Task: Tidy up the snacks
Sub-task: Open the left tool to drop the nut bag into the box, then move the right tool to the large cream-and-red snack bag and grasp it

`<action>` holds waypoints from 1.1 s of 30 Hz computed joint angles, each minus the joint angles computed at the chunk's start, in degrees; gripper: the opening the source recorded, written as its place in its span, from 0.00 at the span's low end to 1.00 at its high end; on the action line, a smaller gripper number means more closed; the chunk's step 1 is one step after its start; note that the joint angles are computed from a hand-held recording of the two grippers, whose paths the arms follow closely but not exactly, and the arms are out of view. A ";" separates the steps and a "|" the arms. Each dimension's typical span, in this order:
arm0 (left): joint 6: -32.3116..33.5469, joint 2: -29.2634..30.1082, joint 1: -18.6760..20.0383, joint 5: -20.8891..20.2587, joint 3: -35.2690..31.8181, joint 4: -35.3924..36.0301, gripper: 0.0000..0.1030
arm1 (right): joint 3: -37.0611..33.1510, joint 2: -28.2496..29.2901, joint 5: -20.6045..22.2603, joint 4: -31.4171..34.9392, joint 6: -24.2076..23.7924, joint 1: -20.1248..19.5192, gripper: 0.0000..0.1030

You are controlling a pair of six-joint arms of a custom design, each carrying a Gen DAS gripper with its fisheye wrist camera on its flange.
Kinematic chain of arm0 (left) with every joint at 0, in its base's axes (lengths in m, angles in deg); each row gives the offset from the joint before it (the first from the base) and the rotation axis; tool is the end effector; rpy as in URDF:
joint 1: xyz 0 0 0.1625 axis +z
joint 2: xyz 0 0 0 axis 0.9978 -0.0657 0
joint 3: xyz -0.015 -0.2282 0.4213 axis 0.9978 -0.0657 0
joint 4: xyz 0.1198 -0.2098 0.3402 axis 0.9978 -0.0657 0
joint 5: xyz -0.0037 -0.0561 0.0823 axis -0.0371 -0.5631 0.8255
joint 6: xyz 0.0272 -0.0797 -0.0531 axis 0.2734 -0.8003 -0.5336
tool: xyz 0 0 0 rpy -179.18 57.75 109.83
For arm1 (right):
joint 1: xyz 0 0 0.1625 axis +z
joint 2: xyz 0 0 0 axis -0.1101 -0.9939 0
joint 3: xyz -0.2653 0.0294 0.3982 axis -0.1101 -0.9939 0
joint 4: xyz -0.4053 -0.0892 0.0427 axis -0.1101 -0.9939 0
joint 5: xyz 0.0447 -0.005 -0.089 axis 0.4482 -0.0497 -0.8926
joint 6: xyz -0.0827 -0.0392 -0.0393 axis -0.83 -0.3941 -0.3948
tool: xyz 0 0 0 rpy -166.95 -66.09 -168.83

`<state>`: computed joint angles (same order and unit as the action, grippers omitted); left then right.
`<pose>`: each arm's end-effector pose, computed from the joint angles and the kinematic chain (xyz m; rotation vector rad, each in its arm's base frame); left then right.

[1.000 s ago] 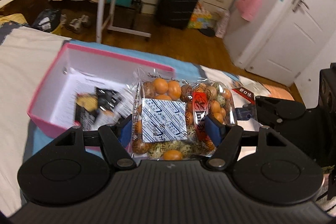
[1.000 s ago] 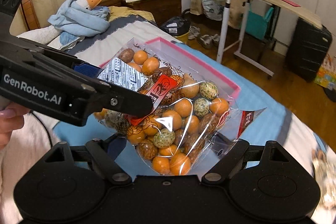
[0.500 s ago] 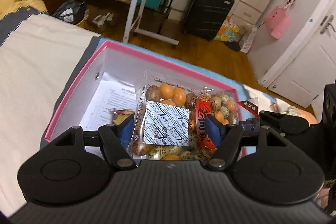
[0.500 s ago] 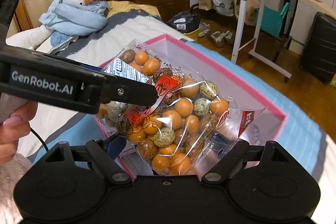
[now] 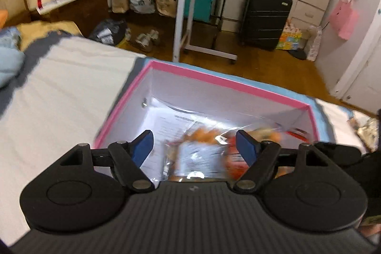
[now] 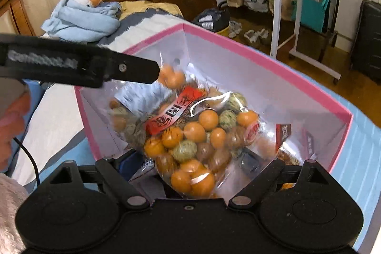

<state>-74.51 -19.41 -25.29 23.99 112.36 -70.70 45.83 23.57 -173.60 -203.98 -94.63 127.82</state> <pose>-0.0808 -0.5596 0.4112 0.3768 2.3766 -0.9143 0.4497 -0.5515 0.0106 0.9575 -2.5907 0.5158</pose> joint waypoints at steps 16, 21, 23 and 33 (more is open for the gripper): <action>-2.71 -6.00 -4.23 -1.08 5.03 0.69 0.73 | 6.89 -7.58 -4.58 -3.89 -1.11 3.71 0.88; -1.37 -8.77 -9.13 0.29 7.90 1.05 0.73 | 11.99 -13.13 -10.16 -6.91 0.75 6.49 0.88; -0.87 -9.84 -11.30 0.55 9.23 0.56 0.73 | 14.87 -15.62 -11.37 -9.45 2.09 6.93 0.88; -4.59 -9.83 -17.44 -3.56 12.01 2.49 0.73 | 27.19 -25.72 -21.37 -18.40 12.66 5.62 0.88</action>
<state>-79.10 -29.24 -42.73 20.43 124.37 -68.20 73.02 -2.15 -194.97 -222.38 -81.97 133.45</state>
